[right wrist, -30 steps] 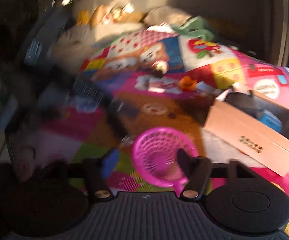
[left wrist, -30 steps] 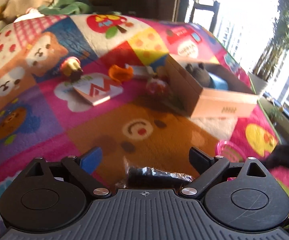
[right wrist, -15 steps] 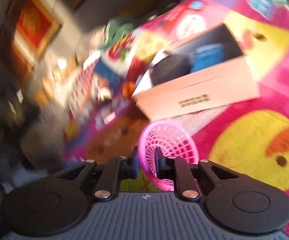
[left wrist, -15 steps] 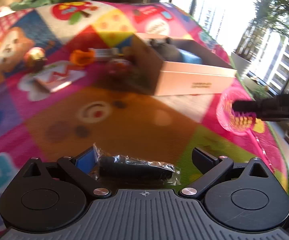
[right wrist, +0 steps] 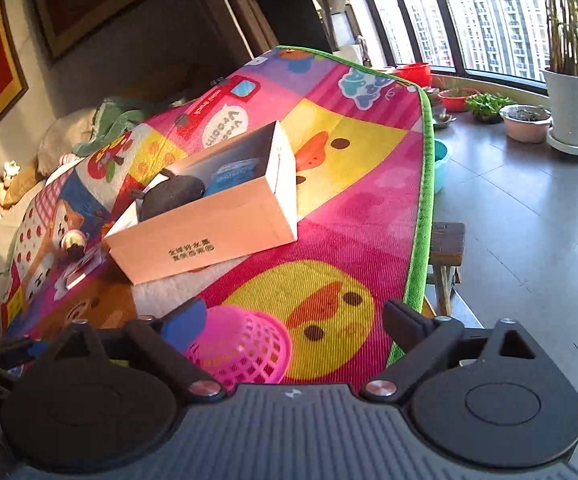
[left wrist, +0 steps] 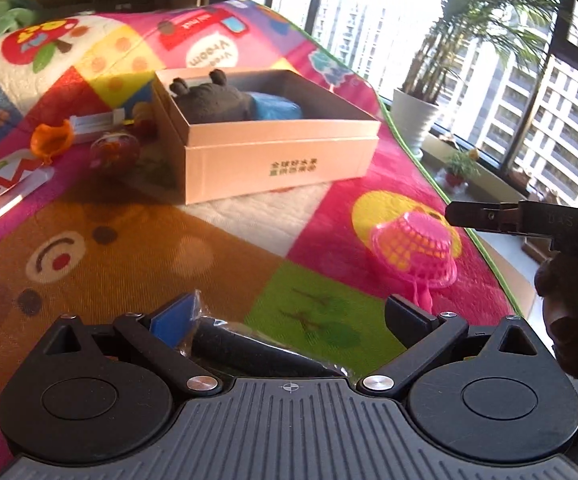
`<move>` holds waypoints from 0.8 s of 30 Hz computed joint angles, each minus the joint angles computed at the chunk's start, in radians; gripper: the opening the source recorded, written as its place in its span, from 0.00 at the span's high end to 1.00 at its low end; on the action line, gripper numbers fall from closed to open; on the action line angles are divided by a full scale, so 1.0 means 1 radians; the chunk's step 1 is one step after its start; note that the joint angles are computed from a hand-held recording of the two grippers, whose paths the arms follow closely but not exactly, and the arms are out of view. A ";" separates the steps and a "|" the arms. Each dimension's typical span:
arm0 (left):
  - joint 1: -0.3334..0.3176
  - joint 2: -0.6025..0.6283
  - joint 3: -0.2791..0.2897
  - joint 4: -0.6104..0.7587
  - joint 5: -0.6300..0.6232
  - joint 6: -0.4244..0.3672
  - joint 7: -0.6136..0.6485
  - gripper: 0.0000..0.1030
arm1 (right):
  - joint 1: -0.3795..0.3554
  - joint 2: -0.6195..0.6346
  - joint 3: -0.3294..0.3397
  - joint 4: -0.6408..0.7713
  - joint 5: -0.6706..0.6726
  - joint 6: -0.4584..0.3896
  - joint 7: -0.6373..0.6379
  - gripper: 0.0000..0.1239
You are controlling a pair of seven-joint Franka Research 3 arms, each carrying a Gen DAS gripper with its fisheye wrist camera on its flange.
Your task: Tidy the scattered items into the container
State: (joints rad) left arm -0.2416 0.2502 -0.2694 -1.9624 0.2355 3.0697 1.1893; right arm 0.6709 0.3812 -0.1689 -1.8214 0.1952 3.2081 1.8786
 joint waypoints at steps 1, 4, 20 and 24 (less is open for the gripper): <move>0.021 -0.006 -0.022 -0.008 -0.013 -0.005 0.029 0.01 | -0.030 -0.001 0.036 0.001 0.001 -0.005 -0.018 0.20; 0.052 -0.032 -0.052 -0.037 -0.036 -0.022 0.114 0.00 | -0.084 -0.008 0.109 -0.008 0.007 -0.021 -0.058 0.17; -0.137 0.018 0.210 0.080 0.441 -0.133 -0.271 0.00 | 0.273 0.036 -0.271 -0.022 -0.075 -0.018 0.075 0.17; -0.125 0.055 0.260 0.149 0.518 -0.065 -0.437 0.00 | 0.402 0.074 -0.423 0.003 -0.186 -0.075 0.138 0.17</move>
State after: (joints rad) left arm -0.3668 0.3052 -0.0095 -1.8133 0.7533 3.0045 0.7522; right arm 1.0730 0.4547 -0.5920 -1.8184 0.0092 3.1335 2.0167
